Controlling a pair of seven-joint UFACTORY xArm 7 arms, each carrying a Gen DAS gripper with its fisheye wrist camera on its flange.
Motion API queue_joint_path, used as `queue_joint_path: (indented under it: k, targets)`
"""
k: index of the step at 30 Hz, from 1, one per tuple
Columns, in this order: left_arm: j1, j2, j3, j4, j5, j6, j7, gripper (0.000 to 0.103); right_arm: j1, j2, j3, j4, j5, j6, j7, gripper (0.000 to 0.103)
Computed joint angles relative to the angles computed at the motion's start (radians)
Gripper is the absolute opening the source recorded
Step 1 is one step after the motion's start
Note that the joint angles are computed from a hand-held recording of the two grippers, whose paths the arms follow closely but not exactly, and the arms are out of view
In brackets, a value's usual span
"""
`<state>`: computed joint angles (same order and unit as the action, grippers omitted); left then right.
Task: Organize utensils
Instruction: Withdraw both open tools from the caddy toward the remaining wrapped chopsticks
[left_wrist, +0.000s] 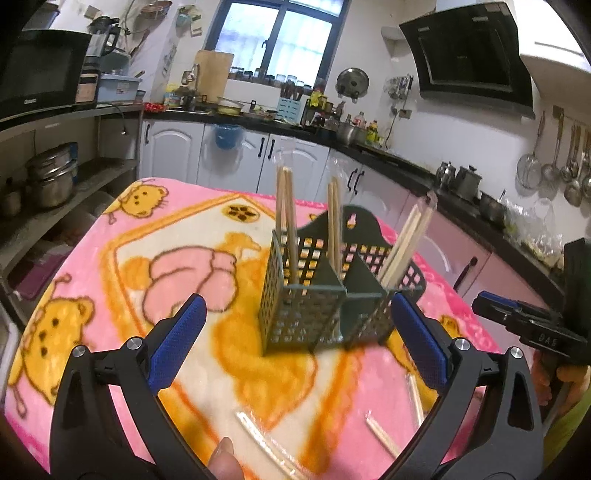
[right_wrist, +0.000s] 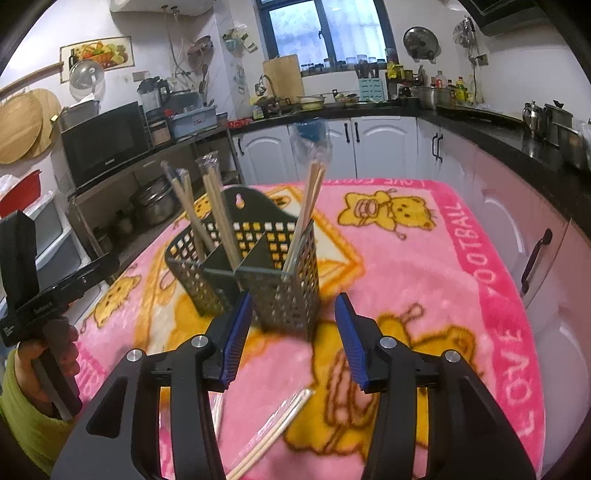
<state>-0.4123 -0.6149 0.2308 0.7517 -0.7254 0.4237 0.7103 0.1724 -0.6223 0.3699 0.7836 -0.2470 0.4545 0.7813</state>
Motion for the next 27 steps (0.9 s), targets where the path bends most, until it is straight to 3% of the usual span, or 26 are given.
queue_joint_path:
  k: [14,27]
  targets:
    - [0.035,-0.084,-0.048,-0.117,0.106,0.029,-0.06,0.092,0.061,-0.041,-0.003,-0.064,0.041,0.026,-0.007,0.045]
    - [0.055,-0.114,-0.056,-0.175,0.164,0.109,-0.118,0.092,0.122,-0.025,-0.032,-0.117,0.107,0.053,-0.013,0.045]
